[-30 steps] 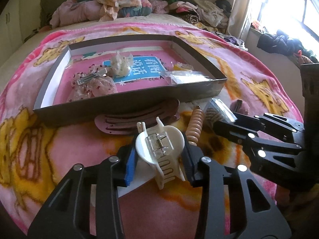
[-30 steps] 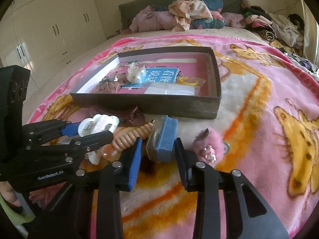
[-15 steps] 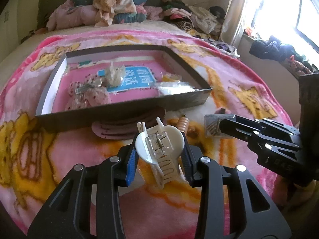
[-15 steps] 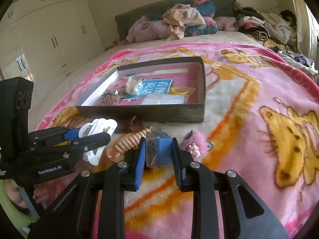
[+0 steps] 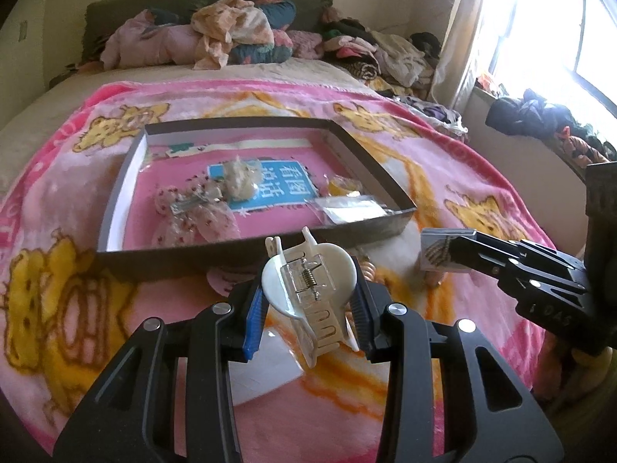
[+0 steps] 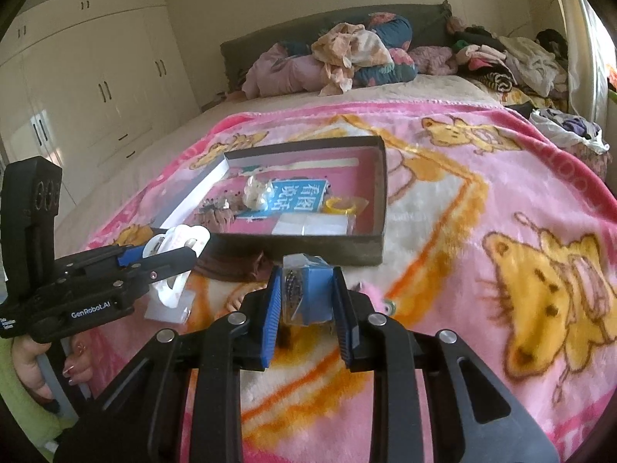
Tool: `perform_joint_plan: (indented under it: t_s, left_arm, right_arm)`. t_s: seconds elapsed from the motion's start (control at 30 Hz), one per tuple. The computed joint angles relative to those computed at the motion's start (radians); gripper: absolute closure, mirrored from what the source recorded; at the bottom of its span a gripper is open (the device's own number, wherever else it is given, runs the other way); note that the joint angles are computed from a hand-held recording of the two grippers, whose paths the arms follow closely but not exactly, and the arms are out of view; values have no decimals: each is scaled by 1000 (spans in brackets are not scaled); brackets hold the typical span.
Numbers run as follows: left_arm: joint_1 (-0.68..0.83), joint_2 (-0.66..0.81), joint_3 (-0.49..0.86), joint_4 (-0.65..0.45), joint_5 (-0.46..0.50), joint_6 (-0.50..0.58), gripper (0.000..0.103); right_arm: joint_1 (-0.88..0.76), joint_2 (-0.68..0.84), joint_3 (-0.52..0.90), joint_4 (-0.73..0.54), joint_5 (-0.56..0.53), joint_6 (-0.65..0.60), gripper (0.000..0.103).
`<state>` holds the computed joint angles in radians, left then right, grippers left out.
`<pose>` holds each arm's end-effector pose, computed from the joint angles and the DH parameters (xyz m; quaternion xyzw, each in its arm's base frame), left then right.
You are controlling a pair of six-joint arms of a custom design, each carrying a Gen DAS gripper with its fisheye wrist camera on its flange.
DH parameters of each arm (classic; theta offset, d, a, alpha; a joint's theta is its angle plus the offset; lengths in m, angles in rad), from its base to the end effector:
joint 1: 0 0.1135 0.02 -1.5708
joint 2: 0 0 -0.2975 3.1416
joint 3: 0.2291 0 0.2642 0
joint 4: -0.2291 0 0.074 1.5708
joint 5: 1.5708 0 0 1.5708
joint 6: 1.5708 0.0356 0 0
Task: Organize jewelry
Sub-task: 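Lift the white claw clip with the left tool while the right tool grasps the blue comb, then lower the claw clip and blue comb into the grey tray and release both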
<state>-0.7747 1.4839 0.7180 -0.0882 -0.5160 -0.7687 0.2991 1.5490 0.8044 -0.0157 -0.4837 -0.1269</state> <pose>0.2197 -0.1904 0.1956 -0.0868 0.9057 -0.0652 0.4097 0.3008 0.1101 0.2080 -0.2809 0.8521 0.2522 0.3624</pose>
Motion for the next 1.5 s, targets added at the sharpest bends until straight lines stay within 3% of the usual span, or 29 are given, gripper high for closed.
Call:
perform_joint_plan:
  t_s: [0.7,1.5]
  left_arm:
    - [209,-119,-86,39,62,65,73]
    - [297,90,41,141,193,187,73]
  right_arm:
    - [113,132,191,-7,110,23,79]
    - [113,353,419,-36,171,25,79]
